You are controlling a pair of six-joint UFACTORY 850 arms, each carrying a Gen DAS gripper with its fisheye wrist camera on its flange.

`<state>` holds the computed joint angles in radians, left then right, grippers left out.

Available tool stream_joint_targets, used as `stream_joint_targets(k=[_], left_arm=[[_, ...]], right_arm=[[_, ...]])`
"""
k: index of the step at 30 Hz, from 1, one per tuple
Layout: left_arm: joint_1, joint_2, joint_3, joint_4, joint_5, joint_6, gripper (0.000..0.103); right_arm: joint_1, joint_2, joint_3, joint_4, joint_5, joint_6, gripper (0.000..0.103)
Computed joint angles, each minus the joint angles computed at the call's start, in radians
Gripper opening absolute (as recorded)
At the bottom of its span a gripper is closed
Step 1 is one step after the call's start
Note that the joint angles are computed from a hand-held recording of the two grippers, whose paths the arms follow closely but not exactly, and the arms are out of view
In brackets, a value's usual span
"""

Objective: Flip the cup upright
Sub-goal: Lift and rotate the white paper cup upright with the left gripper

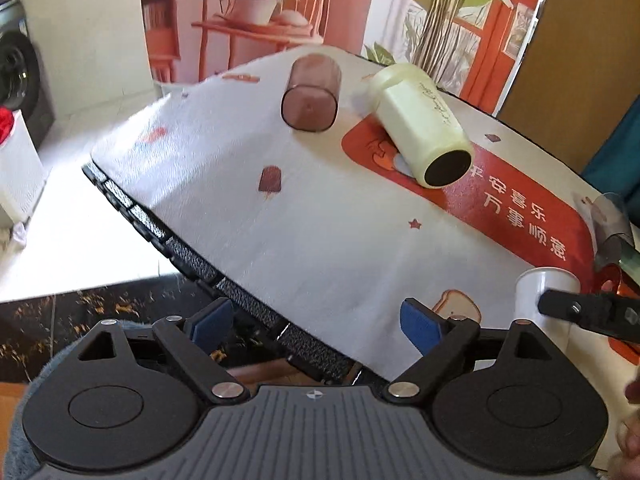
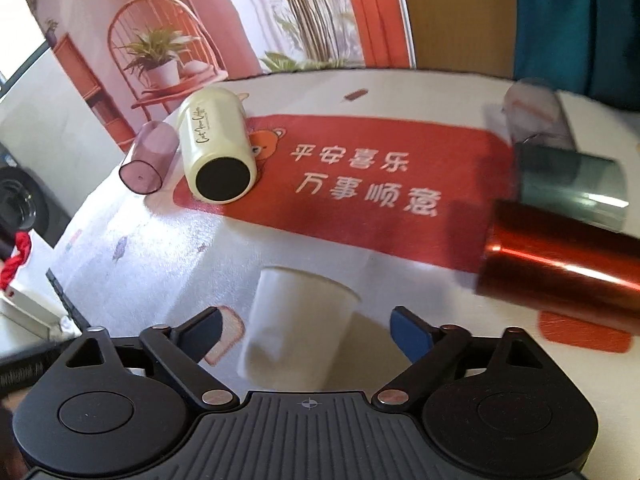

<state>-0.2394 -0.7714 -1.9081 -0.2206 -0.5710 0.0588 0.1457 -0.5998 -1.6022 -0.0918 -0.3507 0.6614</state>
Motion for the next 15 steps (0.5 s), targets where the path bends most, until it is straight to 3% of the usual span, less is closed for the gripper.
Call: stream_joint_targets(k=[8, 15], left_arm=[[0.011, 0.032, 0.063, -0.117, 0.06, 0.105, 0.095], [0.016, 0.045, 0.087, -0.176, 0.061, 0.162, 0.095]], right_arm=[[-0.032, -0.088, -0.118, 0.19, -0.098, -0.12, 0.064], [-0.035, -0.075, -0.109, 0.202, -0.098, -0.129, 0.061]])
